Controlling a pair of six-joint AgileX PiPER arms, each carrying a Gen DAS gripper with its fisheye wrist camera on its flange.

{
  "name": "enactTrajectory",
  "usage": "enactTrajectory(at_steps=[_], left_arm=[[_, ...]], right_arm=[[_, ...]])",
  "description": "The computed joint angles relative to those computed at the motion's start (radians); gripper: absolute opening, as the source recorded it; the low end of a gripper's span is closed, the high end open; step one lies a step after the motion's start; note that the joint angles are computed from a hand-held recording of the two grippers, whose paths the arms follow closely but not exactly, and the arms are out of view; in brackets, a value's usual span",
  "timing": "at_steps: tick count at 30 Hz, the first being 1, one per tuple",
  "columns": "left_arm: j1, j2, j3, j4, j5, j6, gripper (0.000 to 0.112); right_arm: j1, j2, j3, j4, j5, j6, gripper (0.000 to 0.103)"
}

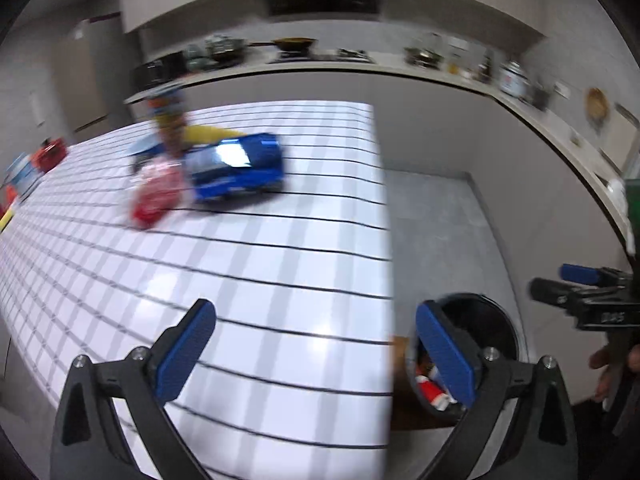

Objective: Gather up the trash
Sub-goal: 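Move both tools back from the bin toward the island, then grasp the clear plastic bag with the left tool while the right tool grasps the blue Pepsi can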

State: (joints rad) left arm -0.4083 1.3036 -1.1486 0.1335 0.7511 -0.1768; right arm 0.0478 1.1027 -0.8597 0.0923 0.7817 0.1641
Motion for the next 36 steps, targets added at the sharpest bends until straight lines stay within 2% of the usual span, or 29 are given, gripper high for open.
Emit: enactTrajectory(at_steps=[5, 7, 13, 16, 18, 21, 24, 30, 31, 33, 36], left_arm=[[0.227, 0.041, -0.006, -0.147, -0.050, 0.184, 0.101], [0.342, 0.084, -0.044, -0.298, -0.037, 0.353, 0.101], [0.540, 0.193, -0.159, -0.508, -0.013, 0.649, 0.101], [0.639, 0.292, -0.260, -0.659, 0.054, 0.808, 0.100], [0.657, 0.345, -0.309, -0.698, 0.066, 0.855, 0.099], [0.670, 0.451, -0.423, -0.737, 0.112, 0.900, 0.097], [0.653, 0.535, -0.510, -0.756, 0.109, 0.947, 0.097], [0.626, 0.723, -0.775, -0.757, 0.233, 0.946, 0.096], [0.622, 0.746, -0.810, -0.756, 0.252, 0.945, 0.094], [0.623, 0.789, -0.875, -0.766, 0.305, 0.939, 0.081], [0.634, 0.810, -0.909, -0.796, 0.336, 0.949, 0.077]], right_arm=[[0.234, 0.100, -0.131, -0.211, -0.011, 0.294, 0.103], [0.286, 0.146, -0.179, -0.263, -0.011, 0.363, 0.103], [0.468, 0.405, -0.460, -0.462, 0.062, 0.608, 0.103], [0.492, 0.516, -0.585, -0.501, 0.087, 0.664, 0.103], [0.498, 0.614, -0.706, -0.531, 0.141, 0.712, 0.103], [0.480, 0.706, -0.816, -0.516, 0.173, 0.742, 0.103], [0.474, 0.778, -0.901, -0.507, 0.209, 0.752, 0.103], [0.464, 0.859, -0.994, -0.521, 0.265, 0.802, 0.103], [0.457, 0.866, -0.999, -0.510, 0.261, 0.804, 0.103], [0.448, 0.881, -1.018, -0.504, 0.267, 0.808, 0.103], [0.446, 0.904, -1.048, -0.503, 0.271, 0.811, 0.103]])
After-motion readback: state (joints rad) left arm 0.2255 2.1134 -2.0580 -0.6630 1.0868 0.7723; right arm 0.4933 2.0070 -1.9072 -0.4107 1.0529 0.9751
